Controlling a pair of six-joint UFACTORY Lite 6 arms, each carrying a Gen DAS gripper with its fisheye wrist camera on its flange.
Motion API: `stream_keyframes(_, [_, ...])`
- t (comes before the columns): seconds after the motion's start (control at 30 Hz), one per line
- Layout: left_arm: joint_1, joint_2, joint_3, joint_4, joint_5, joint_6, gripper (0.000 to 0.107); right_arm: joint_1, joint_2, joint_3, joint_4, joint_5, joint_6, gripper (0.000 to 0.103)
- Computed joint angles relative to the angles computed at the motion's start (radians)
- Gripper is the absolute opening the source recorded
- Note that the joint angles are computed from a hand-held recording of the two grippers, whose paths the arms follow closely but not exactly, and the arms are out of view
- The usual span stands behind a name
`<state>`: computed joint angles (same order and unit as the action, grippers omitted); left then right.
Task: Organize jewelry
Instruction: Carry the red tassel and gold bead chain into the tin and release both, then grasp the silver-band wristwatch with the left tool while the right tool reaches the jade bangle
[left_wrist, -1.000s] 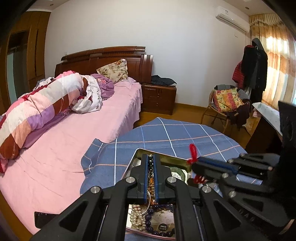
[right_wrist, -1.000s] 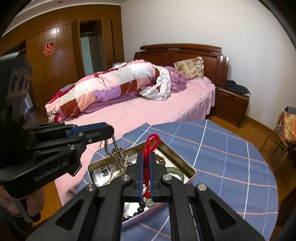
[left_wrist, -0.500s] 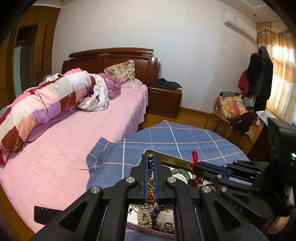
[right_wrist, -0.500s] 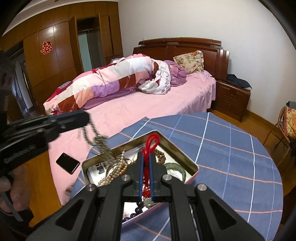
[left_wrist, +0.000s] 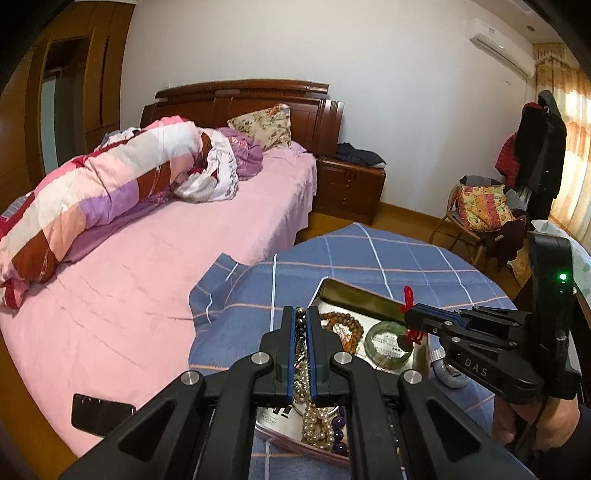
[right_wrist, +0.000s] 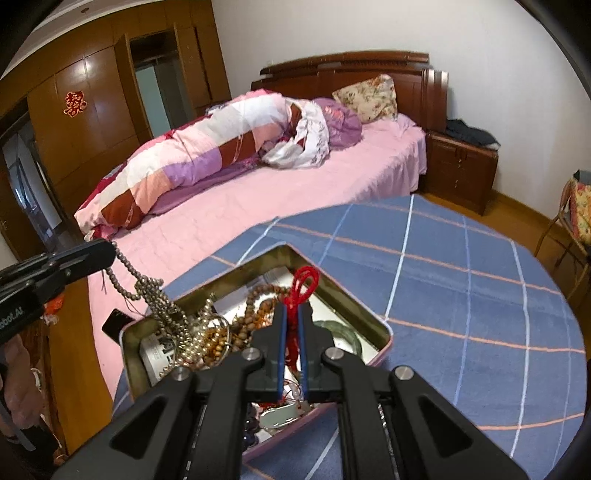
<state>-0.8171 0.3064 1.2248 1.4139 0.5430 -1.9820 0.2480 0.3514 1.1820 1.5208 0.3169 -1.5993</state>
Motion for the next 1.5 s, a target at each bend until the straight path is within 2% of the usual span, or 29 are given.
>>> stream_keyframes(0.07, [0.01,-0.002,-0.007,-0.004,-0.017,-0.008,0.005,-0.012,0.014,-0.002,0.016,-0.004,-0.017,0.015])
stream_keyframes(0.13, [0.03,-0.001,-0.017,-0.034,-0.079,0.011,0.005,-0.029,0.014,-0.017,0.019,0.01,-0.028,0.022])
stream_keyframes(0.2, [0.031,0.014,-0.009,-0.075,-0.091,0.042,0.008,-0.06,-0.009,-0.057,0.079,0.033,-0.079,0.044])
stream_keyframes(0.23, [0.027,0.02,-0.006,-0.086,-0.087,0.044,0.016,-0.082,-0.03,-0.087,0.123,0.049,-0.116,0.049])
stream_keyframes(0.27, [0.023,0.015,-0.016,-0.076,-0.083,0.027,0.032,-0.097,-0.042,-0.106,0.156,0.063,-0.147,0.057])
stream_keyframes(0.3, [0.014,0.011,-0.028,-0.05,-0.076,-0.011,0.042,-0.121,-0.065,-0.135,0.185,0.087,-0.178,0.059])
stream_keyframes(0.33, [0.003,0.007,-0.034,-0.03,-0.063,-0.039,0.06,-0.142,-0.09,-0.162,0.201,0.101,-0.197,0.059])
stream_keyframes(0.37, [-0.007,0.007,-0.032,-0.026,-0.048,-0.049,0.067,-0.152,-0.097,-0.167,0.199,0.106,-0.196,0.059])
stream_keyframes(0.5, [-0.039,0.011,-0.016,-0.043,-0.003,-0.032,0.067,-0.252,-0.155,-0.23,0.181,0.154,-0.204,0.06])
stream_keyframes(0.67, [-0.069,0.075,0.05,-0.085,0.037,-0.009,0.067,-0.325,-0.194,-0.293,0.172,0.075,-0.238,0.06])
stream_keyframes(0.77, [-0.097,0.172,0.155,-0.153,0.076,0.072,0.067,-0.355,-0.207,-0.336,0.166,0.054,-0.273,0.06])
stream_keyframes(1.07, [-0.133,0.374,0.4,-0.287,0.134,0.24,0.067,-0.332,-0.174,-0.349,0.09,0.006,-0.236,0.06])
stream_keyframes(1.17, [-0.145,0.413,0.459,-0.312,0.148,0.278,0.067,-0.292,-0.139,-0.332,0.066,-0.065,-0.209,0.057])
stream_keyframes(1.27, [-0.157,0.452,0.522,-0.338,0.161,0.33,0.067,-0.29,-0.152,-0.336,-0.095,-0.107,-0.049,0.056])
stream_keyframes(1.4, [-0.185,0.506,0.615,-0.368,0.18,0.405,0.067,-0.324,-0.222,-0.395,-0.263,-0.14,0.063,0.055])
stream_keyframes(1.5, [-0.207,0.558,0.704,-0.395,0.192,0.47,0.067,-0.382,-0.269,-0.45,-0.318,-0.145,0.077,0.053])
